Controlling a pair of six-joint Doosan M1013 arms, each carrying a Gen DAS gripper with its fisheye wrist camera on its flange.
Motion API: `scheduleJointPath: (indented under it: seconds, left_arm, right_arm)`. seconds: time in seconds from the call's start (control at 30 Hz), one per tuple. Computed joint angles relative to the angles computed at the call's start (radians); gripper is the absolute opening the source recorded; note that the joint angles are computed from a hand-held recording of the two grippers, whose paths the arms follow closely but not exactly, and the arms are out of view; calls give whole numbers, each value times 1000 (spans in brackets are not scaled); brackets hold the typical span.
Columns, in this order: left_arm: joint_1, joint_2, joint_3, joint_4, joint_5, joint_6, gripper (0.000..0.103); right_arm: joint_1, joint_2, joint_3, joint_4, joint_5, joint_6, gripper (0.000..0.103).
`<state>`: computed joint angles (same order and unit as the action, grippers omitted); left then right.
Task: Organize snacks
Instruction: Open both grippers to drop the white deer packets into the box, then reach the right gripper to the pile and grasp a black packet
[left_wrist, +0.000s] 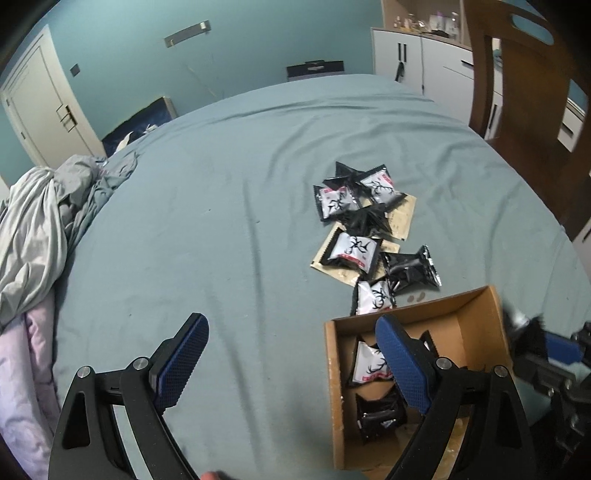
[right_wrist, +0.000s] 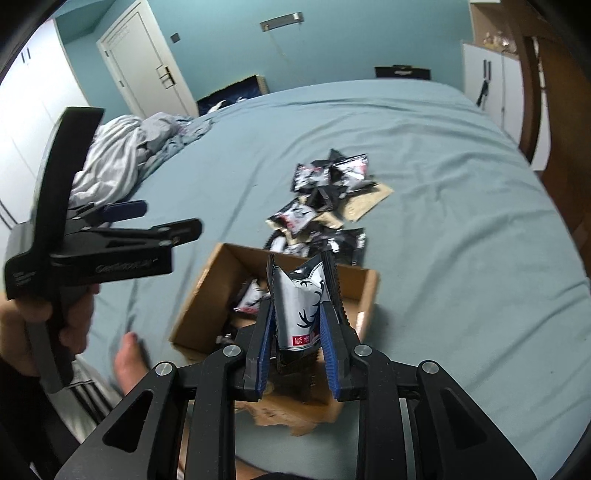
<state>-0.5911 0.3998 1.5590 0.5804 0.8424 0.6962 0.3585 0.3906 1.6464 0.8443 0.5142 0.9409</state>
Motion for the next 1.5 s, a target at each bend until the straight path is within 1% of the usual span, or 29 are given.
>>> scheduleJointPath:
  seconds: [0.03,0.07,0.1,0.13,0.17,0.2,0.3,0.33,0.47,0.57,0.67,0.73,0.87,1.0,1.1,1.23,1.3,1.43,1.5]
  left_arm:
    - [3,0,0,-5,1,-3,93]
    - [3,-2,2,-8,0,-8,93]
    - [5,-4,3,-13,-2,-10,93]
    - [7,-5,4,-20,-3,-12,93]
    - [9,-5,4,-28,-3,-12,93]
    - [12,-3,2,-38,0,-11,93]
    - [20,0,-2,-70,-1,-4,93]
    - [23,2,-4,-80,3,-4,93]
    - [31,6,-8,-104,9,0,93]
    - [39,9,-11,-137,2,13,93]
    - [39,17,-22,-138,18,8,93]
    - [35,14,-22,-125,11,0,93]
    - [32,18,-29,-120,9,12,94]
    - [38,30,-45,-169,10,65,94]
    - [44,41,-57,-208,12,103,94]
    - [48,55,-69,-226,20,126,94]
    - [51,62,-75,-230,26,130,94]
    - [61,76,-89,-265,30,154,94]
    - [64,82,-94,-278,31,167,94]
  right_arm:
    - [-3,2,-2,-3,6,18,26]
    - [-5,4,-5,-20,10,52,35]
    - [-7,6,-8,-32,11,82,42]
    - [-9,7,-8,-34,8,106,55]
    - [-13,6,-7,-36,2,129,63]
    - [-15,5,-8,-45,-5,157,65]
    - [-22,4,-10,-59,-3,207,66]
    - [-25,6,-16,-84,7,248,66]
    - [-34,23,-51,-154,68,365,66]
    - [-40,43,-93,-192,114,402,66]
    - [-40,73,-151,-260,167,450,66]
    - [-40,100,-193,-286,210,472,66]
    - [-45,149,-251,-276,277,489,66]
    - [-45,204,-338,-295,350,512,66]
    - [-46,265,-430,-316,415,549,66]
    - [-46,346,-549,-327,512,581,66]
    - [-39,394,-624,-354,576,588,66]
    - [-16,457,-729,-433,654,597,66]
    - [-9,486,-773,-445,694,593,66]
